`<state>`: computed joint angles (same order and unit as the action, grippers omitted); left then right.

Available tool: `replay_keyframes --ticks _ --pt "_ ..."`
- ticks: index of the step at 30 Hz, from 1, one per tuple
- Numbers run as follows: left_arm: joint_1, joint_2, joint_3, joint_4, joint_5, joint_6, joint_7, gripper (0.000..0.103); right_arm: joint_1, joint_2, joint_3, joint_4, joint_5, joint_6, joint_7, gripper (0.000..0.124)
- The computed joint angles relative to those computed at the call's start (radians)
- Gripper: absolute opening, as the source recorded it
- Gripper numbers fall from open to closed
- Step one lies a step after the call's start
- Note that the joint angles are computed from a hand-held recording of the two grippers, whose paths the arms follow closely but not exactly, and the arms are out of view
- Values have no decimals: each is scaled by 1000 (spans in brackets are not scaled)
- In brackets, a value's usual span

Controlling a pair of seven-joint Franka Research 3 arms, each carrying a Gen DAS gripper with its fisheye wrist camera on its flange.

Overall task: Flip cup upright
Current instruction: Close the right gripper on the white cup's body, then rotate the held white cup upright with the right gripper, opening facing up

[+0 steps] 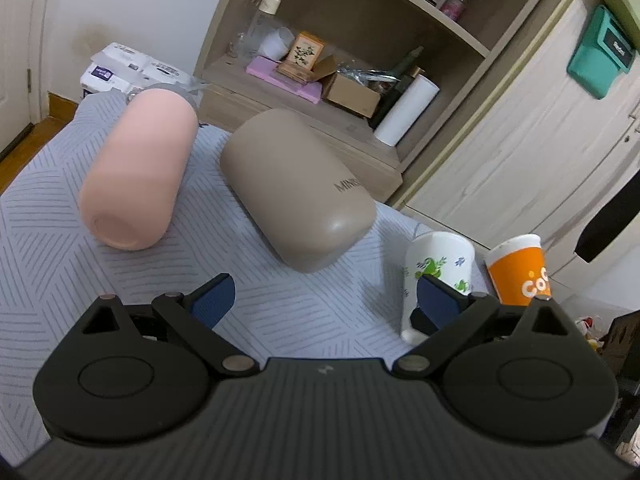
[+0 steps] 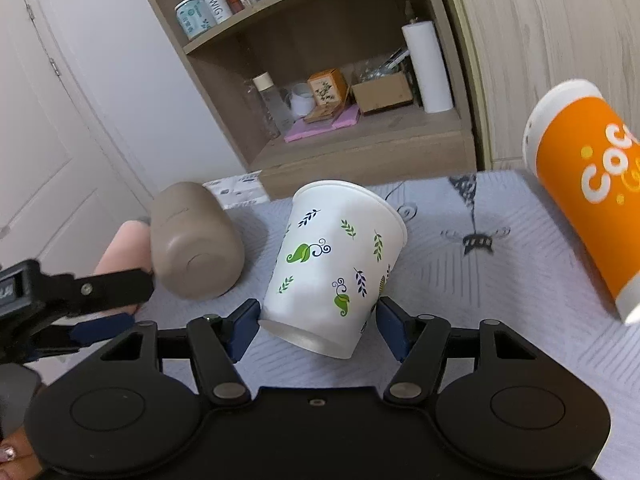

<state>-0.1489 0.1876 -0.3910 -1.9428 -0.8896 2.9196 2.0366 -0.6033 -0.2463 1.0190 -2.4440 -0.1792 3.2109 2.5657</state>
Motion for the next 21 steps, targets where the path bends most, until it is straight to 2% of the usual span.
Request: replay_keyframes --ticks 2,5,8,10,14,18,21 --pt "8 -9 -7 -3 -26 -35 25 98 127 1 -105 -26 28 9 -22 69" --pt "3 -26 -2 -11 -73 -82 68 98 251 -20 -195 -58 60 11 -51 69" --pt "-18 -49 17 -32 -94 -114 90 98 407 -29 -314 -94 108 29 -98 69" --pt "-28 -64 30 -44 -117 -150 108 98 476 -43 -357 -117 142 42 -127 69" --pt "-27 -95 68 -62 -245 -316 193 98 569 -86 -394 -161 200 57 -171 69" --pt "-54 -123 101 -98 -258 -356 216 98 650 -115 -426 -193 261 54 -208 69" --pt "-61 -127 119 -107 -274 -412 220 98 620 -151 -375 -195 283 15 -224 69"
